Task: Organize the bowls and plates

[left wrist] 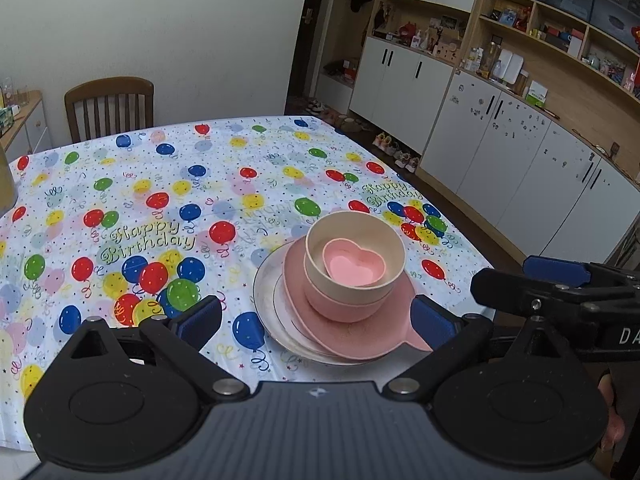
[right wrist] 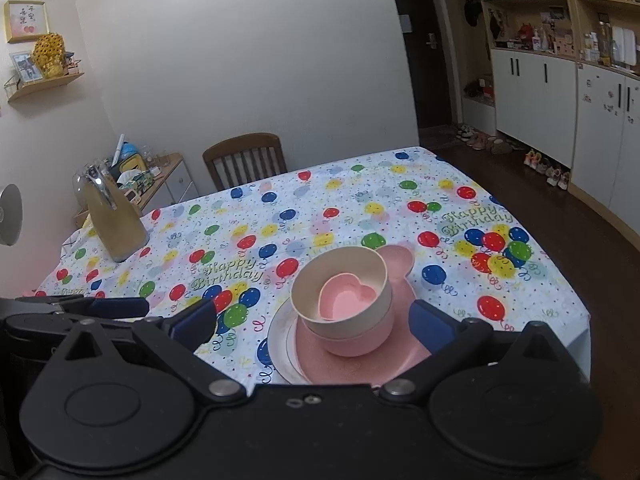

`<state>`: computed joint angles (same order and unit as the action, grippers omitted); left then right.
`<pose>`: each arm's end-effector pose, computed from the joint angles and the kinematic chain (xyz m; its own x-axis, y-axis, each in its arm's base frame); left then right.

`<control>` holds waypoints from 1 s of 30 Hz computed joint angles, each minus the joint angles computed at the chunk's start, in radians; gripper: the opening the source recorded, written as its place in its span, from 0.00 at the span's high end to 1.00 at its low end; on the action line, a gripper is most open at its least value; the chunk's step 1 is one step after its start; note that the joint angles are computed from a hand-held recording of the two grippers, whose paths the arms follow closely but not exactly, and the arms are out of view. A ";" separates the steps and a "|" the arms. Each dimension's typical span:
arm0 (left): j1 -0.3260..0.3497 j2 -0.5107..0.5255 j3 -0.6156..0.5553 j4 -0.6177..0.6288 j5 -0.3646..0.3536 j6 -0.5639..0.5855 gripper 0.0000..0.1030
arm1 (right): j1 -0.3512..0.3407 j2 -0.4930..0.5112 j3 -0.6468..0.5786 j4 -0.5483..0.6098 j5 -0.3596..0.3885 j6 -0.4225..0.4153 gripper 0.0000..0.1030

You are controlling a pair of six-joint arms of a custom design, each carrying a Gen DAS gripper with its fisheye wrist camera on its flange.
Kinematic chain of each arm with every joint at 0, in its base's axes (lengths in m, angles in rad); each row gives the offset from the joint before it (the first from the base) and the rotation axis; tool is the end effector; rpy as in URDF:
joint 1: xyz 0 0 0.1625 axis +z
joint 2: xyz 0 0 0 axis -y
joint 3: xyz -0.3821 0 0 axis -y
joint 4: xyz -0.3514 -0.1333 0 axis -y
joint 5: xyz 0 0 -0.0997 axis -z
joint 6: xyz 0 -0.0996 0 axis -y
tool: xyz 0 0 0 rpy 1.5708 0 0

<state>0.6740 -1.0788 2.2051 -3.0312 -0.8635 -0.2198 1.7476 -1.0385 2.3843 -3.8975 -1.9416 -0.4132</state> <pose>-0.2285 -0.4360 0.1432 -0.7864 0.3213 -0.5276 0.5806 0.6759 -0.4539 0.1669 -0.3815 0.1804 -0.8495 -0.0985 0.5183 -0.4793 0.5547 -0.6801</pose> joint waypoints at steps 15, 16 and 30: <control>-0.017 -0.015 0.021 0.026 0.020 -0.034 0.02 | 0.035 0.049 0.002 -0.066 -0.086 0.017 0.00; -0.018 -0.014 0.022 0.023 0.021 -0.032 0.02 | 0.035 0.047 0.000 -0.063 -0.090 0.021 0.00; -0.028 -0.008 0.019 -0.005 0.039 -0.018 0.02 | 0.039 0.041 0.005 -0.089 -0.080 0.016 0.00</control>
<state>0.6462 -1.0870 2.2240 -3.0362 -0.8246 -0.2381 1.7865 -0.9976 2.3889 -3.9868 -2.0217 -0.3977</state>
